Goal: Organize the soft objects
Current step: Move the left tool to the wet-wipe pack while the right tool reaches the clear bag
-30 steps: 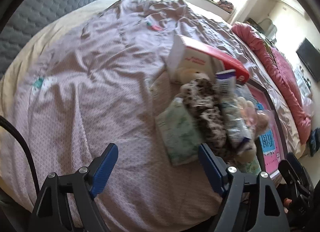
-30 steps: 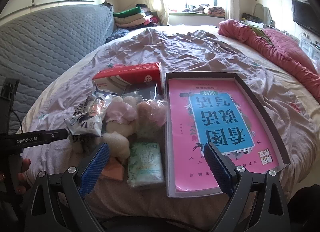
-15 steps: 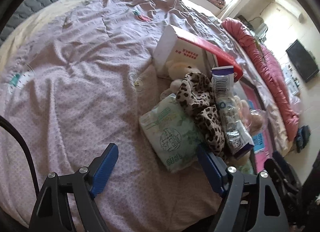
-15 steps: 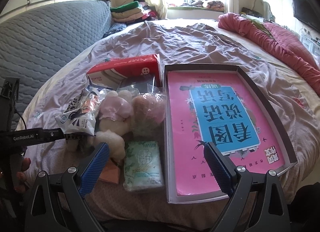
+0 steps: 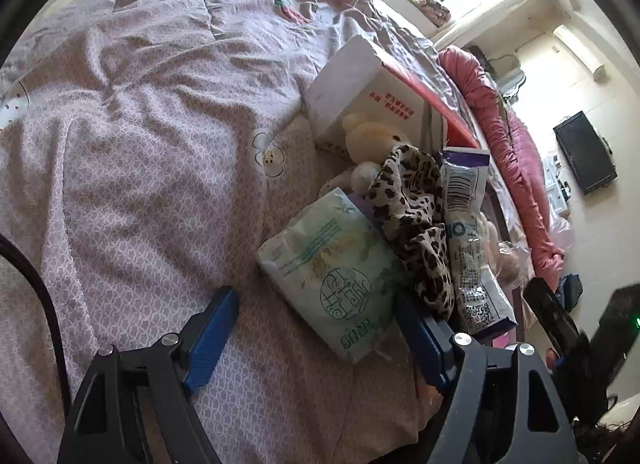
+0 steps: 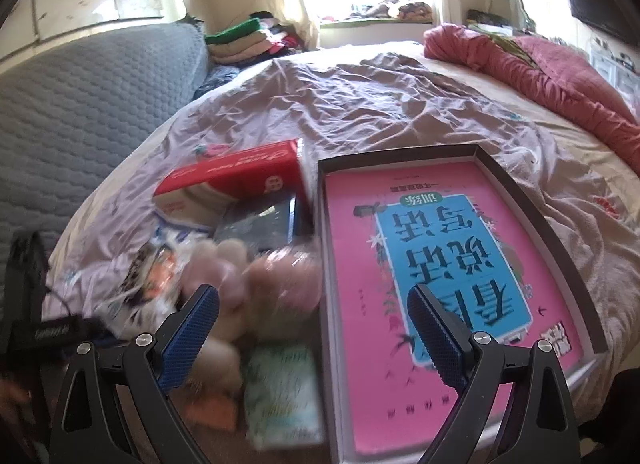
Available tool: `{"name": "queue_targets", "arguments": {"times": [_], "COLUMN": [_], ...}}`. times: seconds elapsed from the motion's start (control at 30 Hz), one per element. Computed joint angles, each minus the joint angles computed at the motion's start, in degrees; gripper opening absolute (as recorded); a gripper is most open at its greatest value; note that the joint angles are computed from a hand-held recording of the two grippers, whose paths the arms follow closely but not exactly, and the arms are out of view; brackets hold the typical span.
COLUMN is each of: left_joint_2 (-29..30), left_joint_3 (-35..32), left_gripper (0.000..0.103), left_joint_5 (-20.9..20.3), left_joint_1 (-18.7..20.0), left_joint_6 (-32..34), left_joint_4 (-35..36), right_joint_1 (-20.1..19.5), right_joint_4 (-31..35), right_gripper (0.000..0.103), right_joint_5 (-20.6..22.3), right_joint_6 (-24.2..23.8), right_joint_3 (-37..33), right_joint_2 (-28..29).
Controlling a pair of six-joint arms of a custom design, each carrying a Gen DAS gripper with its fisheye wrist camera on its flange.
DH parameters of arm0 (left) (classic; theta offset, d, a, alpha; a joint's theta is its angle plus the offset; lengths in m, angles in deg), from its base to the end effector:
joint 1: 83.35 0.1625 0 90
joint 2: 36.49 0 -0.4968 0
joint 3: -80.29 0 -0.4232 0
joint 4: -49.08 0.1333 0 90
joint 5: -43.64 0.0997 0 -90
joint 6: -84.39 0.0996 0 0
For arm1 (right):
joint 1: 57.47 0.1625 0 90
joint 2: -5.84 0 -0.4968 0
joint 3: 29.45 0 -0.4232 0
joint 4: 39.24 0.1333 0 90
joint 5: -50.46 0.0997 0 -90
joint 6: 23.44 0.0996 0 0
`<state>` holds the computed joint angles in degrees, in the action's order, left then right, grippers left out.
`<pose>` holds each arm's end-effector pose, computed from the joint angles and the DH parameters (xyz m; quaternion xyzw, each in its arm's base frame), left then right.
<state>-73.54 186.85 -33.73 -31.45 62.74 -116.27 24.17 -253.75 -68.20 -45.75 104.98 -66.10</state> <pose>-0.2813 -0.6101 -0.0211 0.1365 0.9832 -0.0986 0.0700 0.0158 -0.4809 0.3065 -0.0257 -0.8397 0.4253 0.3366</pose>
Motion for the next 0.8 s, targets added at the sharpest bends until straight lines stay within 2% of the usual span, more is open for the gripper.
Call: {"name": "queue_targets", "arguments": {"times": [0.13,0.23,0.4,0.5,0.57,0.63,0.67,0.7,0.73,0.8], "left_joint_2": [0.18,0.53,1.52,1.96,2.31,2.56,2.64,2.56,2.59,2.66], "left_joint_3": [-0.99,-1.73,-2.92,-3.12,-3.0,-2.81,-2.75,-2.58,-2.57,-2.26], "left_gripper": [0.076,0.077,0.082,0.084,0.084,0.078,0.058,0.05,0.047,0.037], "left_joint_5": [-2.85,-4.7,-3.05,-3.01,-3.07,-3.34,-3.96,-4.58,-4.91,-5.71], "left_joint_1": [1.29,2.22,1.64,1.59,1.51,1.53,1.63,1.71,1.73,1.7], "left_joint_6": [1.38,1.71,5.18,5.56,5.91,6.48,6.83,6.78,6.57,6.77], "left_joint_4": [0.76,0.6,1.01,0.26,-1.16,-2.4,-3.14,-3.42,-3.55,-4.57], "right_joint_1": [-1.31,-1.13,-0.45,-0.6,-0.87,-1.14,-1.35,-1.43,-1.48,-1.39], "right_joint_4": [2.14,2.2,0.81,1.28,2.58,1.36,1.38,1.78,2.32,1.95], "right_gripper": [0.095,0.095,0.094,0.078,0.075,0.071,0.063,0.058,0.051,0.05], "right_joint_5": [2.72,2.43,1.15,1.5,1.77,2.8,3.86,4.47,5.04,5.19], "right_joint_6": [0.79,-0.05,-2.46,-2.94,-2.28,-2.89,-3.43,-3.75,-4.19,-4.94], "right_joint_3": [-1.29,-1.91,-2.2,-2.55,-2.85,-2.64,-2.45,-2.41,-2.38,-2.22], "right_joint_2": [-0.22,0.56,2.43,2.95,2.9,3.03,2.85,2.7,2.53,2.59]}}
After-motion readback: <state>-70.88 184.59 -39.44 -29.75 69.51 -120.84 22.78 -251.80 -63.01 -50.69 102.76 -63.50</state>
